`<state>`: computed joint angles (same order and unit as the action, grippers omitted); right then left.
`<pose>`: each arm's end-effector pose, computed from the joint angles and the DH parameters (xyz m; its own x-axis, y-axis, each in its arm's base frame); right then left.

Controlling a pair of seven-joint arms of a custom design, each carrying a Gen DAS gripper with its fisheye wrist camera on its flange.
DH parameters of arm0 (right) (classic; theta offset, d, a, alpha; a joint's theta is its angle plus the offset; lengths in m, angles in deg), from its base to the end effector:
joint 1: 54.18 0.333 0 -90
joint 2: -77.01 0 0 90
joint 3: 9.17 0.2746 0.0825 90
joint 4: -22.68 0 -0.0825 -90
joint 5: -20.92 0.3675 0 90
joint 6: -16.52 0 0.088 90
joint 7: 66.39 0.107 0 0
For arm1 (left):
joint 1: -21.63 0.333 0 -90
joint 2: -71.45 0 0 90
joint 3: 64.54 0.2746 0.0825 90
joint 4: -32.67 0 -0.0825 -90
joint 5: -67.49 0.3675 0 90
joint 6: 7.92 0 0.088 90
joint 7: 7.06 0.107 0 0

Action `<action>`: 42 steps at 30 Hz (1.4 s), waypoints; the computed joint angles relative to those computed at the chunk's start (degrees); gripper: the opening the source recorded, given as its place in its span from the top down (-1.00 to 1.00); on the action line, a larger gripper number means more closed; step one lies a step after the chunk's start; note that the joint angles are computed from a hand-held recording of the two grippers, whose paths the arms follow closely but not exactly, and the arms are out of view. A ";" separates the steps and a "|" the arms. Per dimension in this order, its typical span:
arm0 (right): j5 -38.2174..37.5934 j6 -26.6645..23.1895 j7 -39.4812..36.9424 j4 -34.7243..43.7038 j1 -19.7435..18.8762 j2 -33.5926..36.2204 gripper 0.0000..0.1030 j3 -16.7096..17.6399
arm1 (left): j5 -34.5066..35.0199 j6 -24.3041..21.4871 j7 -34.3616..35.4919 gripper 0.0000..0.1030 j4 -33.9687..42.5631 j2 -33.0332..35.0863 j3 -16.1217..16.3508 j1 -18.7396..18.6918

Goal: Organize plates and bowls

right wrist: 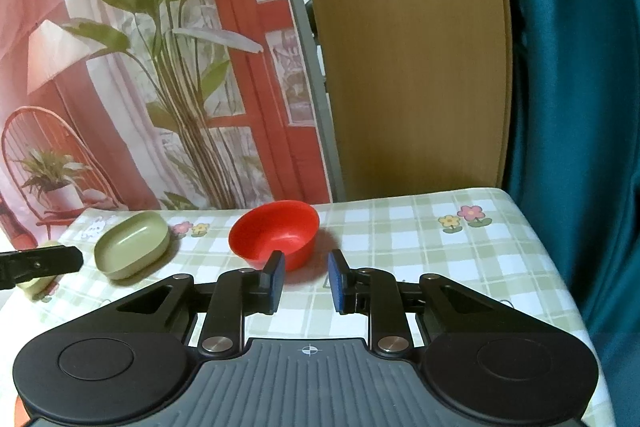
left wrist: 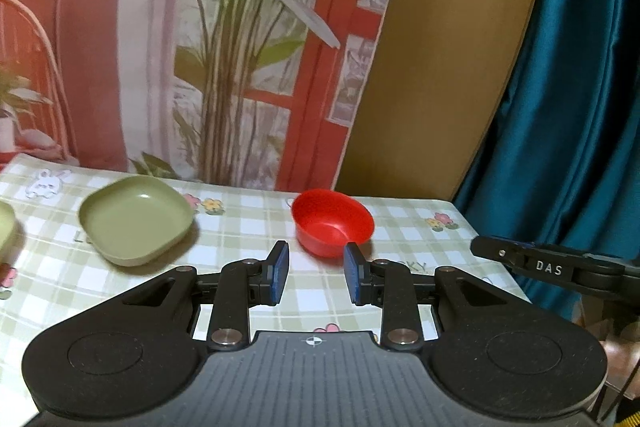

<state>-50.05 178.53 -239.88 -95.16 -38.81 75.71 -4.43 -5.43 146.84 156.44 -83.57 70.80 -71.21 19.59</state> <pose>0.5137 0.2393 0.4760 -0.1375 -0.9628 -0.2328 -0.4959 0.2703 -0.8252 0.5702 -0.0547 0.4752 -0.4955 -0.8474 0.1905 -0.5259 0.1182 -0.8423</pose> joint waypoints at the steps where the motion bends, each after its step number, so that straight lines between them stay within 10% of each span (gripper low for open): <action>1: -0.29 0.60 0.19 0.25 -0.16 0.42 0.57 -0.17 | 0.12 -0.47 -0.15 0.39 0.37 0.50 0.01 0.03; 19: -17.04 9.42 18.53 7.74 -0.68 10.63 0.55 -5.45 | 11.31 6.25 -4.28 0.39 10.97 13.84 -5.49 1.29; 42: 13.24 16.52 -10.09 25.06 2.80 30.61 0.48 -11.84 | 37.70 4.71 -27.80 0.08 32.15 34.80 -13.18 4.94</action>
<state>-36.80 195.05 -249.98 -70.10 -36.01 106.32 -16.27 32.27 151.54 128.64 -51.42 105.60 -84.40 24.53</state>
